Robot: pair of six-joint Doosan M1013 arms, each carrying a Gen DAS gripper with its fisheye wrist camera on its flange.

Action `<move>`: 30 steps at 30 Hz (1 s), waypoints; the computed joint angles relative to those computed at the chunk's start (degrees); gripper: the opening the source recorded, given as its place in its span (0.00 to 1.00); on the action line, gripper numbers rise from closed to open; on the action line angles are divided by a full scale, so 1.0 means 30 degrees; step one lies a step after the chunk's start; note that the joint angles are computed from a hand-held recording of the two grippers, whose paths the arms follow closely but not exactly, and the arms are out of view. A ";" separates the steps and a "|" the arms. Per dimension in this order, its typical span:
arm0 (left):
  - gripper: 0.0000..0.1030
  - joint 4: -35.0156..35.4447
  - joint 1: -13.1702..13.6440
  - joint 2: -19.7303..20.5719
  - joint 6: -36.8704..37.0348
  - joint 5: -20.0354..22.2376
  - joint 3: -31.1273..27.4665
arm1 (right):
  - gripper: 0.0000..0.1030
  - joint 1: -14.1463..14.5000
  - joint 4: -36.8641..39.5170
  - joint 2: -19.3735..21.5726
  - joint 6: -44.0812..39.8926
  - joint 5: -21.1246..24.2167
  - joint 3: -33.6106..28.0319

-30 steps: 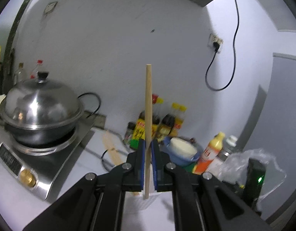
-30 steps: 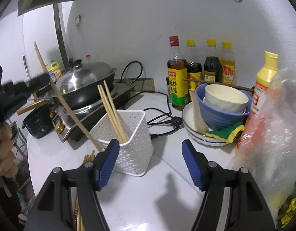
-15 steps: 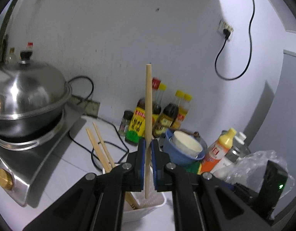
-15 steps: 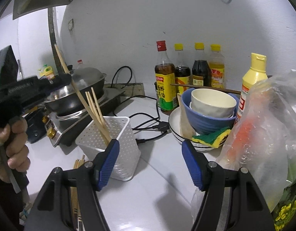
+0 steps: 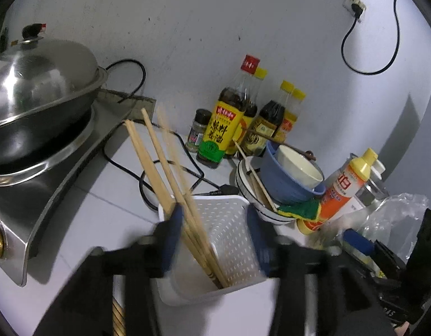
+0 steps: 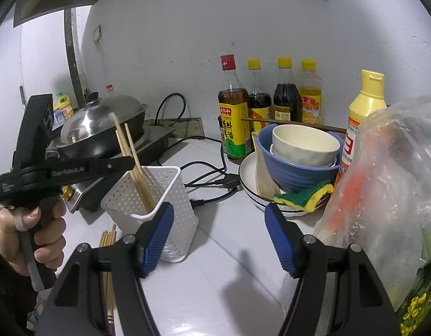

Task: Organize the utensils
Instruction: 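Lower the left gripper's chopstick into the white holder and open the gripper, then move both open grippers back over the chopstick pile on the counter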

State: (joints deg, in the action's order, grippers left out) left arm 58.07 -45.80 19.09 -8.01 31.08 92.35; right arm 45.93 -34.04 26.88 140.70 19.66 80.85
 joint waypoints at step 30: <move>0.55 0.3902 -0.2384 -0.3666 -0.3552 0.3109 0.4237 | 0.64 0.2168 -0.1653 -0.0439 0.0665 0.1673 -0.0263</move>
State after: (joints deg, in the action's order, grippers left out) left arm 69.77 -52.95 8.09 -18.67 40.41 105.06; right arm 52.44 -39.00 25.56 142.70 24.68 80.06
